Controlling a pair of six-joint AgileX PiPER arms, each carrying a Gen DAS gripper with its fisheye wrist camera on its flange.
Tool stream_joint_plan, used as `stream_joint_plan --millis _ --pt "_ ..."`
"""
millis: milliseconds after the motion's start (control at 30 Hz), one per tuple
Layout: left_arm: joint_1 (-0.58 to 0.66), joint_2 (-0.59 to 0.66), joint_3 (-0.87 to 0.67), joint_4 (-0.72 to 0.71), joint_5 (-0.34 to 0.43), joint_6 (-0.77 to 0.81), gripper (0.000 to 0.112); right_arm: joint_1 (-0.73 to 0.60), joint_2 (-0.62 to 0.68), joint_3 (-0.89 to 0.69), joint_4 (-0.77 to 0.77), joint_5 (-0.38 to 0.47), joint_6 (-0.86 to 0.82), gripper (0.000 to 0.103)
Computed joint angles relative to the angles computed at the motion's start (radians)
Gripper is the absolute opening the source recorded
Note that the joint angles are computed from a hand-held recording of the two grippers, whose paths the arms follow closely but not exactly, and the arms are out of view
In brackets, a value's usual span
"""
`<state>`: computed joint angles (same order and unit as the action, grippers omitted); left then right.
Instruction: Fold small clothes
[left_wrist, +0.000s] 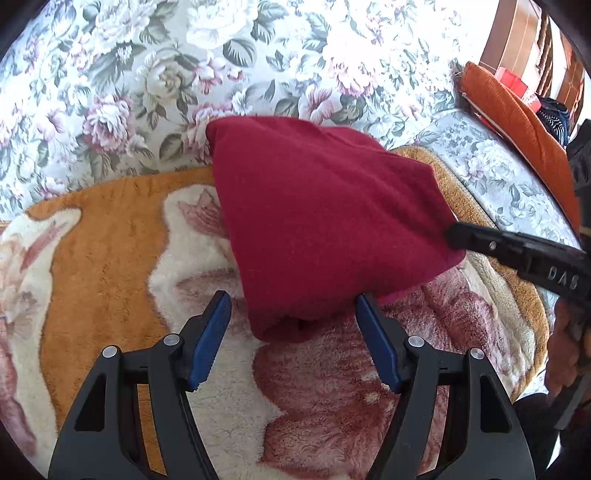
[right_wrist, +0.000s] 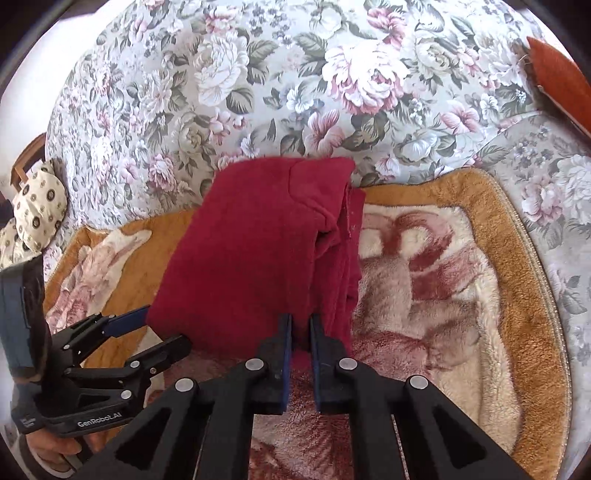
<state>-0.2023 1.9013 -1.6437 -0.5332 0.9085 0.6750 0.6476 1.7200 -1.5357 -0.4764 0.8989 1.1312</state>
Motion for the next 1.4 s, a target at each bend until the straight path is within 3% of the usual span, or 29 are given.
stream_joint_plan --millis 200,267,400,533,700,1100,1200,1300,1400 --pt "0.022 -0.008 -0.036 -0.003 0.026 -0.036 0.07 0.01 0.051 -0.123 -0.073 0.054 0.006 0.009" --pt "0.024 0.016 -0.092 -0.002 0.036 -0.074 0.07 -0.008 0.076 -0.156 -0.073 0.038 0.001 0.009" --pt "-0.004 0.13 -0.273 0.067 0.082 -0.199 0.07 -0.057 0.149 -0.228 -0.05 0.051 -0.035 0.009" --pt "-0.043 0.257 -0.461 0.121 0.135 -0.292 0.07 -0.099 0.15 -0.185 -0.024 -0.025 0.002 0.009" --pt "-0.072 0.352 -0.597 0.174 0.167 -0.345 0.07 -0.11 0.165 -0.175 0.008 -0.029 -0.032 0.009" --pt "-0.074 0.386 -0.573 0.185 0.125 -0.38 0.083 -0.16 0.122 -0.02 0.114 -0.211 -0.084 0.009" --pt "-0.082 0.359 -0.532 0.207 0.09 -0.374 0.083 -0.146 0.109 -0.024 0.083 -0.203 -0.042 0.009" --pt "-0.077 0.375 -0.563 0.202 0.114 -0.381 0.083 -0.142 0.094 -0.067 0.051 -0.21 -0.023 0.01" --pt "-0.077 0.372 -0.555 0.197 0.106 -0.376 0.083 -0.142 0.182 -0.255 0.052 -0.073 -0.119 0.015"
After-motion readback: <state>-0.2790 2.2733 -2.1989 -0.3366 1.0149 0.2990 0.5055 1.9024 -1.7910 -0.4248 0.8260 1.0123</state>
